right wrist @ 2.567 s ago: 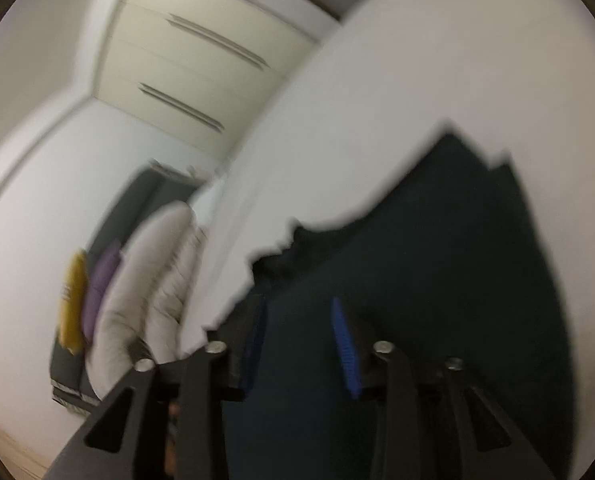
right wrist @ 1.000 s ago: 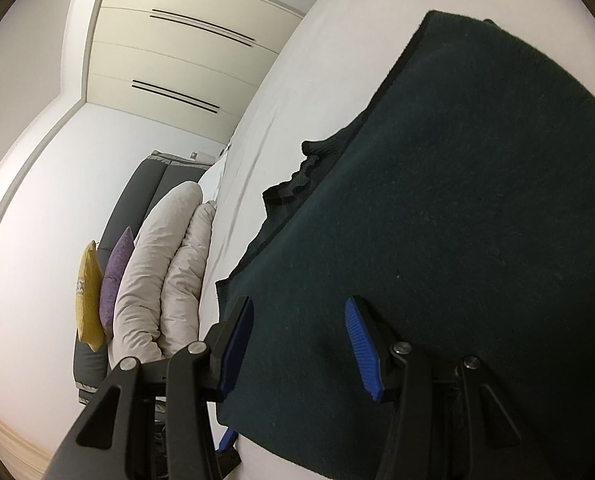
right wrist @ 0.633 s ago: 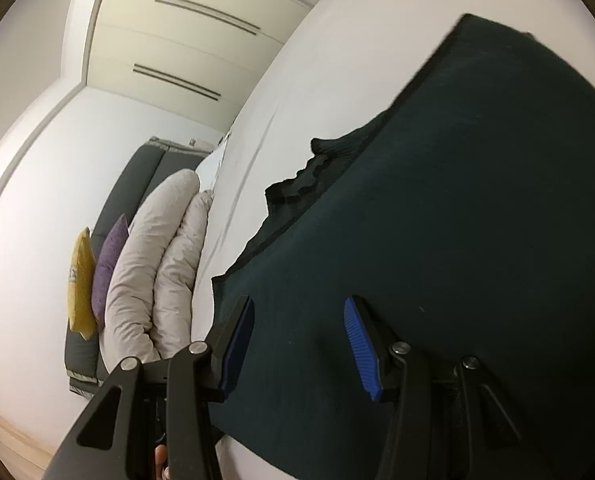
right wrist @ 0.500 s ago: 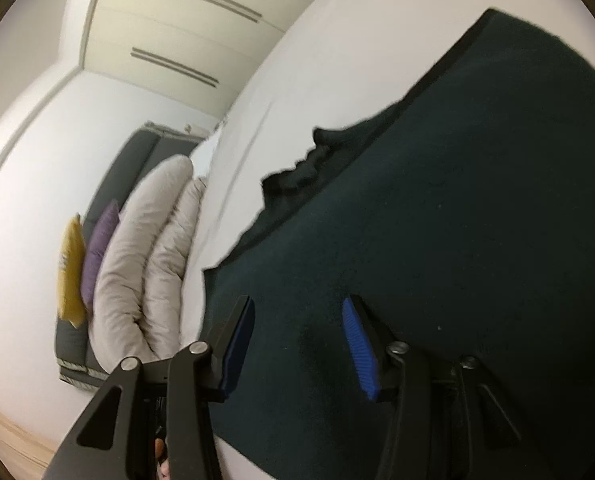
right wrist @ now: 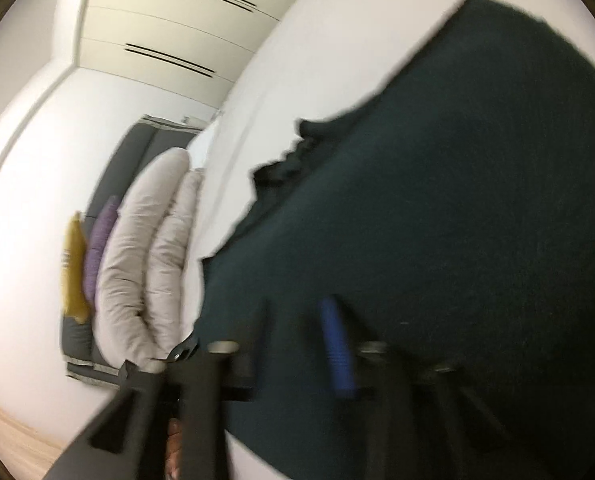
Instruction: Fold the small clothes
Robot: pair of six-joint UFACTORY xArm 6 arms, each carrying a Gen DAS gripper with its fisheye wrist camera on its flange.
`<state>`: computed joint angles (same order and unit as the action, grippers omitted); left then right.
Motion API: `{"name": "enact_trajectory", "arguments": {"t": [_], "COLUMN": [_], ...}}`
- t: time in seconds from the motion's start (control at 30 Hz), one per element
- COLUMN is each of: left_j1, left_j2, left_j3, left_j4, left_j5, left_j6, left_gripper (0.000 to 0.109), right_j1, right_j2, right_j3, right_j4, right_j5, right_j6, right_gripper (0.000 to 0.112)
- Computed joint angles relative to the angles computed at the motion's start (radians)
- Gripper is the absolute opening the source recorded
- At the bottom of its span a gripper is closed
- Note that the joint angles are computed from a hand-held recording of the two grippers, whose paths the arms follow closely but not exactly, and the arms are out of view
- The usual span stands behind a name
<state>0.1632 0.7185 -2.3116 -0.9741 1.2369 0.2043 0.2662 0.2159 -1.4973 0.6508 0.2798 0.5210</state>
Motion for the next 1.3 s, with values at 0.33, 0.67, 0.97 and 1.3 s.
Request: {"name": "enact_trajectory", "arguments": {"t": [0.33, 0.67, 0.97, 1.3], "left_j1": [-0.339, -0.361, -0.356, -0.39], "left_j2": [-0.556, -0.544, -0.628, -0.647], "left_j3": [0.78, 0.801, 0.898, 0.873], "left_j4": [0.258, 0.26, 0.268, 0.276], "left_j5": [-0.504, -0.554, -0.569, -0.509], "left_j6": [0.748, 0.802, 0.861, 0.848], "left_gripper": [0.012, 0.012, 0.012, 0.012], "right_j1": [-0.059, -0.055, -0.078, -0.09], "right_j2": [0.155, 0.26, 0.4, 0.276], "right_j3": [-0.278, -0.4, -0.624, -0.489], "right_j4": [0.488, 0.509, 0.142, -0.093], "right_j5": [0.258, 0.267, 0.378, 0.33], "right_j6": [-0.377, -0.34, -0.087, -0.037], "right_gripper": [0.077, 0.075, 0.023, 0.012]}}
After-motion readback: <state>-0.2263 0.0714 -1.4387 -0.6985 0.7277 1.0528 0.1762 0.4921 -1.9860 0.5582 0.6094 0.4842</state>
